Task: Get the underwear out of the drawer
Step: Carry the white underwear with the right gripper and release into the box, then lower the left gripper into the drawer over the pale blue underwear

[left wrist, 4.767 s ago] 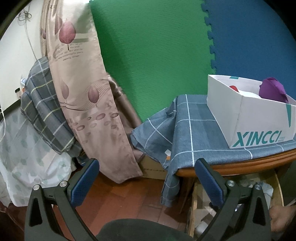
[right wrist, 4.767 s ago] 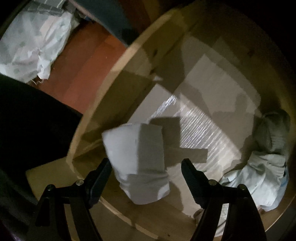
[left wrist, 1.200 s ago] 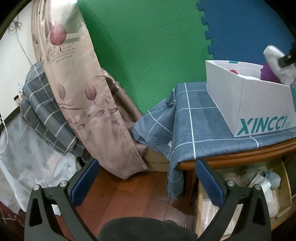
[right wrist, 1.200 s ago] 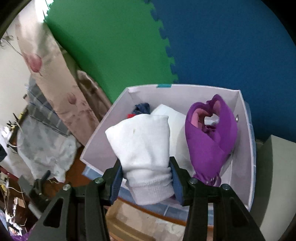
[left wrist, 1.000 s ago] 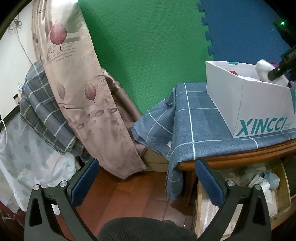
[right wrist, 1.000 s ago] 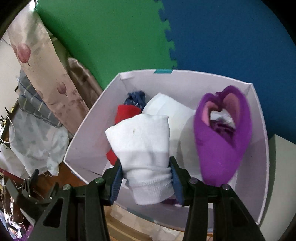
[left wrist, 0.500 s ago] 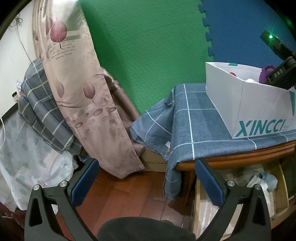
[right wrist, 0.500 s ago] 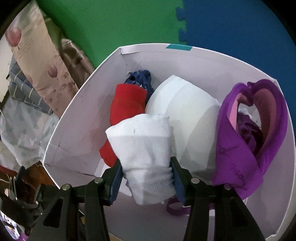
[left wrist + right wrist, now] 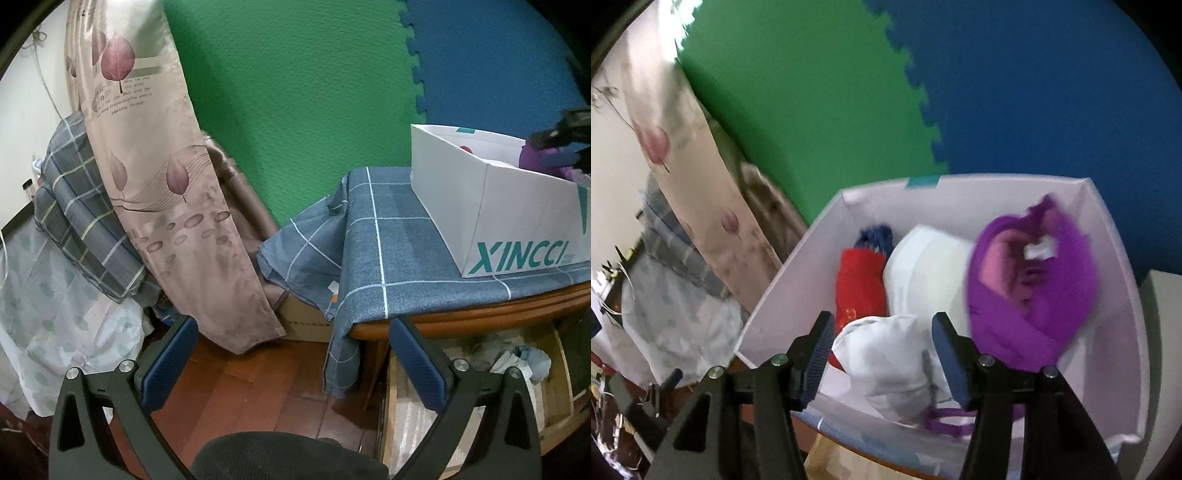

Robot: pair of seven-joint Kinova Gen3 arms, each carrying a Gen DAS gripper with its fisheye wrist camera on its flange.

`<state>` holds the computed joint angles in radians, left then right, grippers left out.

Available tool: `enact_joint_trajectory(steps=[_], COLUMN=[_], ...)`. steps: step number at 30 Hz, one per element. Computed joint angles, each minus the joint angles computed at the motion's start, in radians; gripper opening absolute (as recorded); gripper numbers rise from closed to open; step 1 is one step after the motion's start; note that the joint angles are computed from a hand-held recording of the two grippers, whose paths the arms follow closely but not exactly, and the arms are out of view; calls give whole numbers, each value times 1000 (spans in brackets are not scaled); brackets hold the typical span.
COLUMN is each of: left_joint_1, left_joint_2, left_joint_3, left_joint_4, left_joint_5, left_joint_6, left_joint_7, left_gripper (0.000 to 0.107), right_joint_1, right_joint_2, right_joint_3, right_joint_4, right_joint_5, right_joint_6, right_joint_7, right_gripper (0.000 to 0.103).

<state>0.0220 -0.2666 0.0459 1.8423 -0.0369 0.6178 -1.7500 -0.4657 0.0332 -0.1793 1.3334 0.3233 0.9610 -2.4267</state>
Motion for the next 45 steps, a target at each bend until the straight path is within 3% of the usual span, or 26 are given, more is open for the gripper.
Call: enact_joint_trajectory(steps=[4,7,10,12,14,17,21,24,27,34,45], left_joint_1=[-6,-12,-58,-62,9,145,267,272,214,259,376], left_joint_2=[-1,-5,-13,-22,-27,-24,43,131,215,351,465], left_joint_3=[9,27,71,65,-2,-102,-130,-33,83,140,129], left_joint_4=[2,7,14,20,12,-32,-71,-116,-154,-174,-174], left_joint_5=[-13,-34,-14,37,97,173,228,191,217,277,230], left_joint_6=[-2,-5,-10,-15,12,131,293,415,504,495,449], left_joint_7=[5,19,-10,-73,-154,-276,-332,-270,-229,-73,314], left_gripper=[103,103,103,103,103,103,103,103,102,99,99], right_joint_1=[93,144,276,313,280,167,188,218,248,302,383], right_joint_2=[-151,-250,-336,-371,-403,-453,-503,-509,-526,-635,-695], right_joint_3=[-159,-267,-401,-453,-434,-335,-315,-318,-345,-289,-238], right_joint_4=[169,261,332,379,427,486,508,501,501,566,636], right_joint_5=[163,258,252,259,241,228,221,186,165,74,-55], right_joint_6=[-36,71,193,275,340,351,301,286,276,178,71], right_joint_7=[-145,-242,-239,-237,-278,-368,-378,-358,-335,-308,-179], right_gripper=[56,57,57,57,57,58,62,62,63,64,64])
